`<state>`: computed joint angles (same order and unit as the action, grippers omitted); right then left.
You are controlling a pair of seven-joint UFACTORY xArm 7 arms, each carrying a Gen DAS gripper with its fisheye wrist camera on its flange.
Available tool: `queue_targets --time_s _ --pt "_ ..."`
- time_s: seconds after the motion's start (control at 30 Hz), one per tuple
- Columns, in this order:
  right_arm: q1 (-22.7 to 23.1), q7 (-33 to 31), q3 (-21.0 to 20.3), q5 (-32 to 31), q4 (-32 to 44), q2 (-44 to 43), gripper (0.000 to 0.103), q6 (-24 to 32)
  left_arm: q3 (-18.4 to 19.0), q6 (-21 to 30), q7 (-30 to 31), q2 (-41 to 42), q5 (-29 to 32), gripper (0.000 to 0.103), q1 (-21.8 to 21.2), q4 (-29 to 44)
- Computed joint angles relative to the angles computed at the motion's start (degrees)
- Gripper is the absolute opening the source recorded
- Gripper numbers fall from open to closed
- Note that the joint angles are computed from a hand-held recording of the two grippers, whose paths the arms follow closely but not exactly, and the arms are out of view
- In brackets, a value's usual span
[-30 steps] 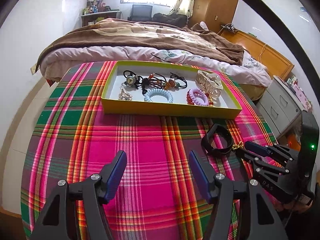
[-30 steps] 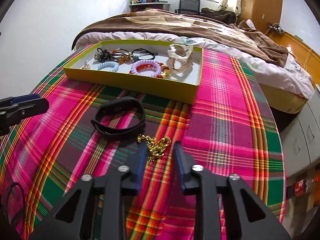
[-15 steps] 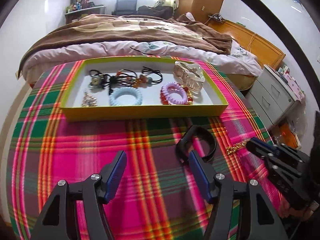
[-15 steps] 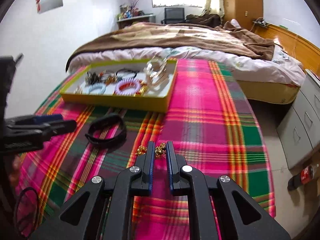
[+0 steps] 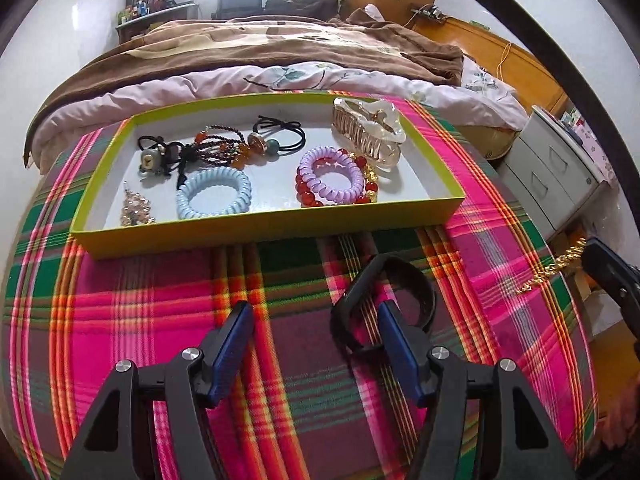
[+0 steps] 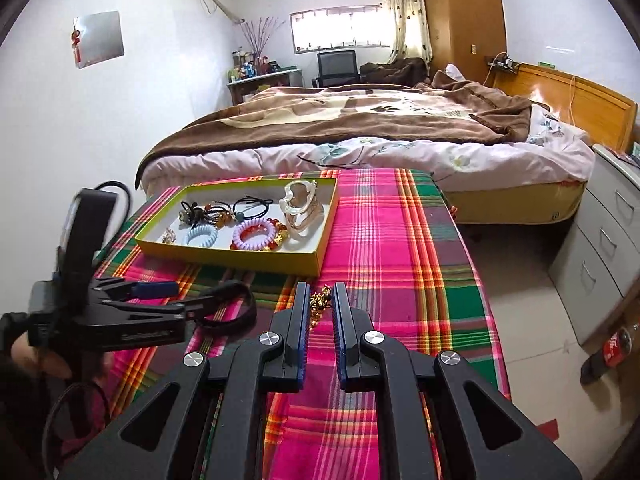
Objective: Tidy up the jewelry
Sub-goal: 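Carry the black band with the left tool and gold chain with the right tool into the tray, release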
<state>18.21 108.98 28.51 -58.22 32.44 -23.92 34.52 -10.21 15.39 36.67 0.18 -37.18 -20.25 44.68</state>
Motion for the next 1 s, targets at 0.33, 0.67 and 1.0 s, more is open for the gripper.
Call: queue_targets --time_s 0.33,0.67,1.0 --pt "-0.31 0.8 -0.1 -0.32 -0.29 0.22 0.011 -0.83 -1.05 -4.75 -8.93 1.46 12.33 0.063 -0.41 -0.68" --pt "0.27 0.96 -0.43 -0.49 -0.03 0.78 0.011 -0.52 -1.55 -4.43 -3.7 0.3 7.75 0.024 -1.01 -1.39" --pt "0.46 1.12 -0.55 -0.39 0.04 1.01 0.011 -0.15 -1.09 -3.74 -1.11 0.11 4.93 0.021 -1.5 -1.2"
